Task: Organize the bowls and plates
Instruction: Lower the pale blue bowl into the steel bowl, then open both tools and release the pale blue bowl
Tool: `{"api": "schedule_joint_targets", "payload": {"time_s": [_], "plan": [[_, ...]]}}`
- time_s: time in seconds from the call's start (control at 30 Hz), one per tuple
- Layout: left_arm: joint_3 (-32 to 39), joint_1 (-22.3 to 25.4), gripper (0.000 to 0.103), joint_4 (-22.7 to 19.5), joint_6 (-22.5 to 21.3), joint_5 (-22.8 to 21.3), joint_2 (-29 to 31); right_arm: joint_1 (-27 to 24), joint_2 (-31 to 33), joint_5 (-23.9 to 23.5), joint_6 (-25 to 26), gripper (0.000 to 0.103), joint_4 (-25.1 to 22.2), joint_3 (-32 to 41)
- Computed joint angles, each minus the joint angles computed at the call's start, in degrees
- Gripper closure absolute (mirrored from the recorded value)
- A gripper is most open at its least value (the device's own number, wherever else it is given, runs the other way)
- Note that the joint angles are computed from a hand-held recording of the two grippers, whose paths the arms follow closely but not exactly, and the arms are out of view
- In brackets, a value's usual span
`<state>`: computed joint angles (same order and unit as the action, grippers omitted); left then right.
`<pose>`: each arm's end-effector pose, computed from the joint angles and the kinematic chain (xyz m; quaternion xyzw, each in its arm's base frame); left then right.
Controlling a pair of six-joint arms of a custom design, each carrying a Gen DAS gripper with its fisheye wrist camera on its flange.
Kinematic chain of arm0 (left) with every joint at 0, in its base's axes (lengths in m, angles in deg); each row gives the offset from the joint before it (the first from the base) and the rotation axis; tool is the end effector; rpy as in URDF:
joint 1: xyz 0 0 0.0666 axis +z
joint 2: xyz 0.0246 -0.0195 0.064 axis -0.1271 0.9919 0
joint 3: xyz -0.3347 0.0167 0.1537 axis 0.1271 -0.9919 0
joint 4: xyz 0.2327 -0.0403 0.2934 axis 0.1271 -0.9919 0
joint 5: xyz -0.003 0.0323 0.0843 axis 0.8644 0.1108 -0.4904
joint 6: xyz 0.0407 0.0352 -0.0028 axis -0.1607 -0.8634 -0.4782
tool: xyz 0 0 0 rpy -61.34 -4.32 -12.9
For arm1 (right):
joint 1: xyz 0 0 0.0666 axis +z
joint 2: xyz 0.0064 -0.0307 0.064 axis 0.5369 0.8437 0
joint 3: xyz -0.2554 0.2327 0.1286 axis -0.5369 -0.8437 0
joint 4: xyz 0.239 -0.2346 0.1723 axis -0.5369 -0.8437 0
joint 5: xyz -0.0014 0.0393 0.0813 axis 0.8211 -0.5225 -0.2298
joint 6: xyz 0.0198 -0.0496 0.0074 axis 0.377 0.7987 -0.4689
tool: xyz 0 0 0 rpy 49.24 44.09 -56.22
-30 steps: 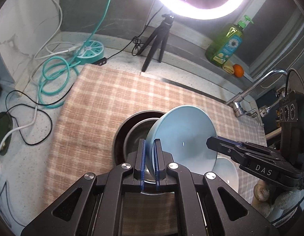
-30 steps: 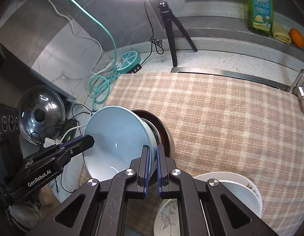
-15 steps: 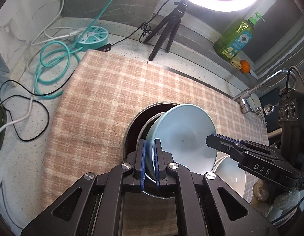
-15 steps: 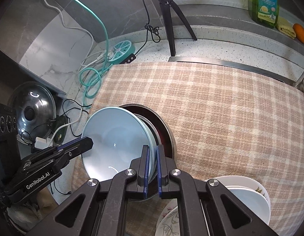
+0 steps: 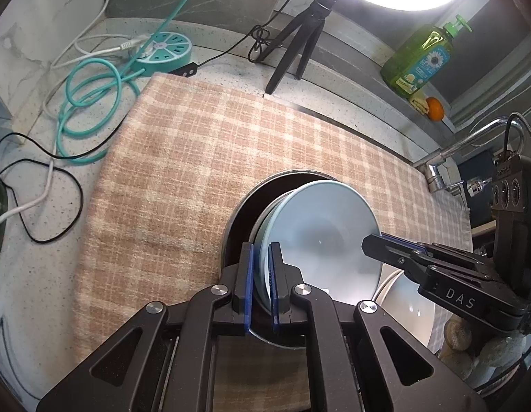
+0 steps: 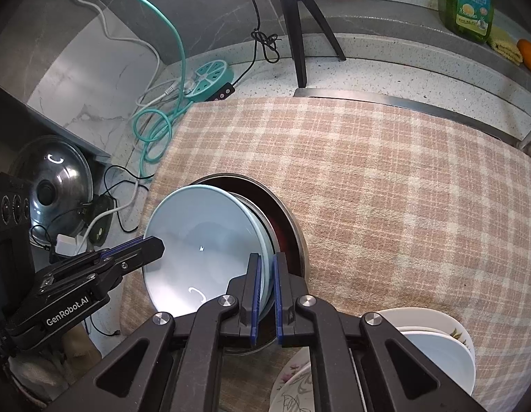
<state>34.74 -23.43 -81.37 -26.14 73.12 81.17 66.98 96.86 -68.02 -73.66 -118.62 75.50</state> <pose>0.5093 -0.1583 0.4191 0.0570 0.9689 -0.1842 0.1549 0.4982 0.3471 0.3966 0.0054 0.9713 0.1815 0.1538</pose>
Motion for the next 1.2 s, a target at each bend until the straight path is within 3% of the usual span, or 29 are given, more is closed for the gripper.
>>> {"api": "schedule_joint_targets", "payload": {"time_s": [0.67,0.83,0.9,0.97,1.2], "plan": [[1.62,0.07,0.092,0.40,-1.30,-2.41,-0.36,-0.37,-1.23,-0.19,1.07,0.094,1.35,-0.57],[0.29,0.73,0.086,1.45,-1.69,-2.80,-1.88,-0.25,-2.39,0.96,1.90,0.090,1.65,-1.12],[-1.26,1.03,0.080,2.68,-1.59,-3.20,-3.24,-0.12,-3.28,1.51,2.01,0.088,2.45,-2.08],[-3.26,1.43,0.067,4.17,-1.21,-3.21,-4.93,0.06,-4.60,2.13,1.96,0.083,3.80,-3.54],[-10.68,3.13,0.060,8.70,2.64,-2.39,-10.10,0.57,-10.67,6.44,0.80,0.076,10.55,-11.18]]}}
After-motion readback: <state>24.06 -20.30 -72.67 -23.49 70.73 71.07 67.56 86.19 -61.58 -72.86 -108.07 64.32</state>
